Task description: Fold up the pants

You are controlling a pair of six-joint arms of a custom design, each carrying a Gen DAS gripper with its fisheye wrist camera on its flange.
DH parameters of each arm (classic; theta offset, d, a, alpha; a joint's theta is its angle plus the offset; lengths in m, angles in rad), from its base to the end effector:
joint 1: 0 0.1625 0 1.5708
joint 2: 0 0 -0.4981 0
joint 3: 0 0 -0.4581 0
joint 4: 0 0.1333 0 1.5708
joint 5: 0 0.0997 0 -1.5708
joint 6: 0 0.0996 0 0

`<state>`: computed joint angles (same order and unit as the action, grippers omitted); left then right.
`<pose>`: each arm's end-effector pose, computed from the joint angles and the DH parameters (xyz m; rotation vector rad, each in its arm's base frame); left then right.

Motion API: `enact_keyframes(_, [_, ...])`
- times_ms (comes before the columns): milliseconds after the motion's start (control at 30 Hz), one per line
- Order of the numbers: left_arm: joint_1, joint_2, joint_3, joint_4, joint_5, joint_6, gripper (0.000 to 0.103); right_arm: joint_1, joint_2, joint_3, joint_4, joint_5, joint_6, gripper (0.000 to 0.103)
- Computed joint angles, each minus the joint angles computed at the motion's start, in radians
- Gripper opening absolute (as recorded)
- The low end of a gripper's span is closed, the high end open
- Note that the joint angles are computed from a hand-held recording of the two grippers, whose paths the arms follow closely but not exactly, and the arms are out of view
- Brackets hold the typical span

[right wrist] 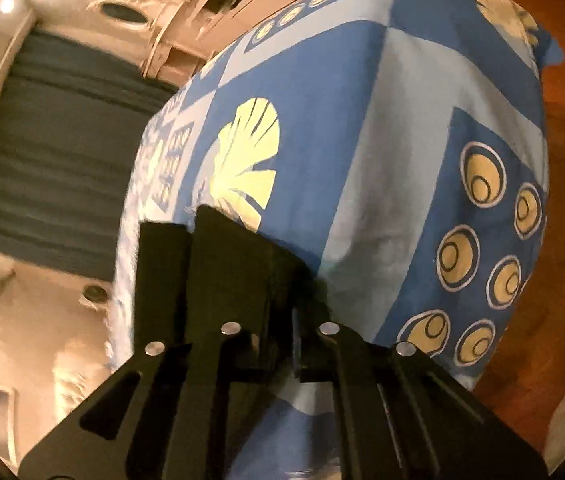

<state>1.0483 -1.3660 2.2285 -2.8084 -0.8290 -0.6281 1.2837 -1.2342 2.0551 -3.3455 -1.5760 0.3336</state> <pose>-0.0852 -0.5498 0.2705 -0.3230 2.5403 -0.9470 -0.0470 -0.6281 0.3211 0.8514 2.6425 -1.4342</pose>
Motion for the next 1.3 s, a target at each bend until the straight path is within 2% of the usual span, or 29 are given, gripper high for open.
enact_keyframes(33, [-0.001,-0.001,0.001,-0.003,0.000,0.009,0.072,0.013,-0.006,0.004,-0.015,-0.040,0.008,0.022])
enact_keyframes(67, [-0.002,-0.002,0.002,-0.004,0.002,0.013,0.072,0.034,-0.007,0.004,-0.048,-0.090,0.007,0.031])
enact_keyframes(100, [-0.002,-0.003,0.004,-0.007,0.004,0.017,0.072,0.061,-0.002,0.003,-0.114,-0.139,-0.015,0.038])
enact_keyframes(133, [-0.002,-0.003,0.006,-0.011,0.005,0.017,0.072,0.085,0.016,-0.018,-0.137,-0.155,-0.032,0.039])
enact_keyframes(167, [0.001,-0.004,0.008,-0.018,0.002,0.015,0.072,0.096,0.022,-0.030,-0.140,-0.138,-0.049,0.039])
enact_keyframes(200, [0.003,-0.004,0.009,-0.026,-0.002,0.012,0.072,0.105,0.030,-0.051,-0.108,-0.086,-0.060,0.040])
enact_keyframes(267, [0.005,-0.003,0.013,-0.046,-0.005,0.005,0.072,0.112,0.053,-0.100,-0.001,-0.013,-0.052,0.040])
enact_keyframes(333, [0.006,-0.001,0.016,-0.059,-0.006,0.001,0.073,0.105,0.086,-0.135,0.065,0.072,-0.009,0.040])
enact_keyframes(400, [0.006,-0.003,0.020,-0.073,-0.012,0.005,0.075,0.101,0.128,-0.173,0.117,0.115,0.043,0.040])
enact_keyframes(533, [0.012,-0.008,0.028,-0.098,-0.029,0.015,0.076,0.109,0.187,-0.220,0.147,0.087,0.085,0.040])
enact_keyframes(667, [0.023,-0.011,0.037,-0.143,-0.061,0.014,0.081,0.114,0.220,-0.229,0.091,0.064,0.151,0.040])
enact_keyframes(700, [0.025,-0.011,0.038,-0.150,-0.066,0.012,0.081,0.119,0.221,-0.228,0.088,0.049,0.152,0.038])
enact_keyframes(733, [0.026,-0.010,0.039,-0.156,-0.068,0.014,0.081,0.126,0.221,-0.228,0.088,0.024,0.142,0.029])
enact_keyframes(767, [0.026,-0.010,0.040,-0.159,-0.070,0.016,0.082,0.131,0.217,-0.225,0.088,0.008,0.130,0.013])
enact_keyframes(800, [0.025,-0.009,0.042,-0.162,-0.070,0.019,0.082,0.134,0.216,-0.221,0.080,0.000,0.114,0.008])
enact_keyframes(967, [0.028,-0.010,0.045,-0.174,-0.081,0.030,0.085,0.144,0.205,-0.197,0.022,0.001,0.101,0.007])
enact_keyframes(1067, [0.032,-0.012,0.044,-0.179,-0.094,0.020,0.086,0.140,0.182,-0.170,-0.018,0.036,0.080,0.006])
enact_keyframes(1133, [0.037,-0.013,0.044,-0.183,-0.105,0.016,0.086,0.132,0.141,-0.126,-0.039,0.065,0.055,0.006])
enact_keyframes(1300, [0.041,-0.014,0.046,-0.194,-0.115,0.011,0.087,0.113,0.060,-0.042,-0.071,0.078,0.010,0.006])
